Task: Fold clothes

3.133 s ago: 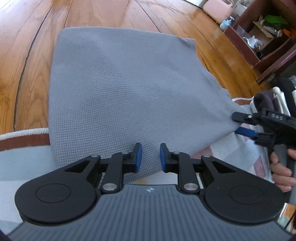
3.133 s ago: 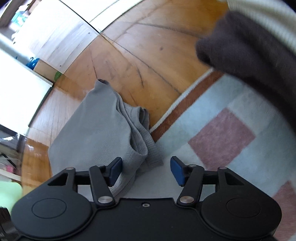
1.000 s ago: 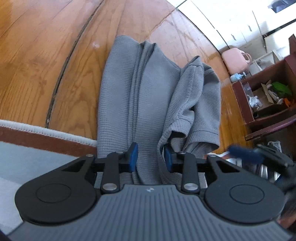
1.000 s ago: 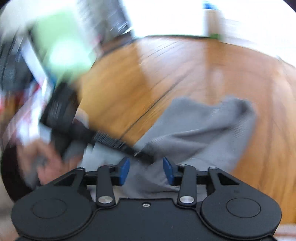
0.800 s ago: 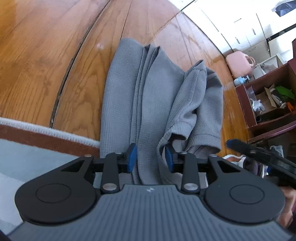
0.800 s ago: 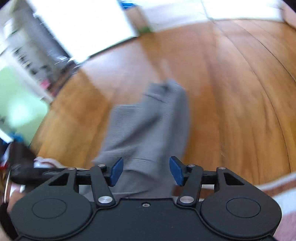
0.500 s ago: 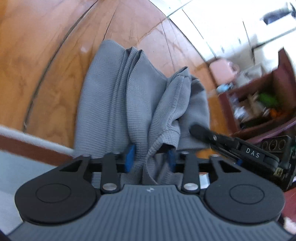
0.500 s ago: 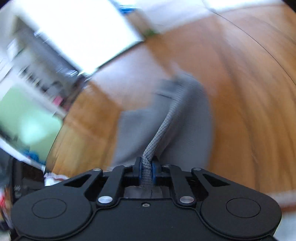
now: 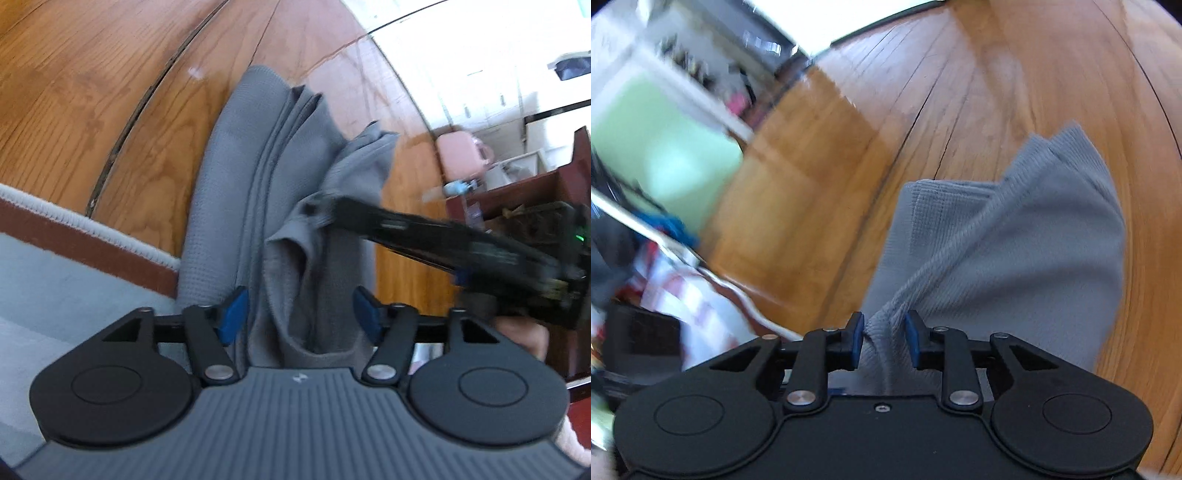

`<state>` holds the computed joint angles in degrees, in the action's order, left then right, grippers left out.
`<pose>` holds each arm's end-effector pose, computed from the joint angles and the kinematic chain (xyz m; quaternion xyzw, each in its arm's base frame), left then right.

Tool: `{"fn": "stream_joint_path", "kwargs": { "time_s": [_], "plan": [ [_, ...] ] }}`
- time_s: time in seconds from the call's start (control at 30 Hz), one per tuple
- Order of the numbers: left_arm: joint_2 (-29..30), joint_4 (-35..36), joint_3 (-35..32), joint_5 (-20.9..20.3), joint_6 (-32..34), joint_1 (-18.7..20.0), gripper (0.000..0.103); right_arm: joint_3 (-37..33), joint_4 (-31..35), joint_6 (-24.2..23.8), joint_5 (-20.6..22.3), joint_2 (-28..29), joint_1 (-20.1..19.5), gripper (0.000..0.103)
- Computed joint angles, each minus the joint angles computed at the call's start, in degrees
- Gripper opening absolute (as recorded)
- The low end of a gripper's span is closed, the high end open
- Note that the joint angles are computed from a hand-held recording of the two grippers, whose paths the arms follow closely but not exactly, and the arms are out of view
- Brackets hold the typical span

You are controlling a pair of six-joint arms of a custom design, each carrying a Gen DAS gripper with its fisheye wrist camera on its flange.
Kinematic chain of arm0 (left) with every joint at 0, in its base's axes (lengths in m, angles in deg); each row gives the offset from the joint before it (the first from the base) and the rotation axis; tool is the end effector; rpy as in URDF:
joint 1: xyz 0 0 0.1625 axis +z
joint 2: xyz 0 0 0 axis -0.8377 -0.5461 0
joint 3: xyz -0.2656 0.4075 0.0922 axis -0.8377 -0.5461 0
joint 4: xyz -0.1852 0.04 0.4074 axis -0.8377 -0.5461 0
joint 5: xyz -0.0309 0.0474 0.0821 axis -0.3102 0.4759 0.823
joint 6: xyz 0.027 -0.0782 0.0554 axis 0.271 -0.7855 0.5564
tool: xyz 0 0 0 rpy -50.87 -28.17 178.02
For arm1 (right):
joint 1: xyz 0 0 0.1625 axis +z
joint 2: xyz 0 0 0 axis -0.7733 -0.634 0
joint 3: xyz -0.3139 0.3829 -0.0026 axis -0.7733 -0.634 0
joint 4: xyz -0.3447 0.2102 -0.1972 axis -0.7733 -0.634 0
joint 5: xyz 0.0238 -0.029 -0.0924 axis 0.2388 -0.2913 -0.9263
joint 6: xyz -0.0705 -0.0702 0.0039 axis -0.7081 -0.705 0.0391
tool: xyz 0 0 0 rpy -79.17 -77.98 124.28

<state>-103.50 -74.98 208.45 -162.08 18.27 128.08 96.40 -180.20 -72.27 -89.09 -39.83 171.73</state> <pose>0.0435 -0.3193 0.3322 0.0584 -0.9724 0.2239 0.0311 0.3878 -0.4023 -0.0263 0.1986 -0.9740 0.1090 0.0083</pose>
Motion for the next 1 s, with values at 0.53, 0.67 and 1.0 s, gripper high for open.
{"fn": "stream_joint_path", "kwargs": {
  "time_s": [0.53,0.67,1.0],
  "plan": [
    [-3.8,5.5,0.1,6.4,-1.7,-5.9,0.010,14.8,-9.8,-10.2,-20.7,-5.3,12.7,0.048],
    [-2.3,4.0,-1.0,-1.3,-2.6,0.1,0.010,13.4,-12.2,-13.9,-19.4,-1.5,13.3,0.054],
    [-8.1,14.3,-2.2,5.3,-3.1,-4.4,0.010,7.4,-19.1,-23.3,-27.7,7.1,17.5,0.019]
  ]
}}
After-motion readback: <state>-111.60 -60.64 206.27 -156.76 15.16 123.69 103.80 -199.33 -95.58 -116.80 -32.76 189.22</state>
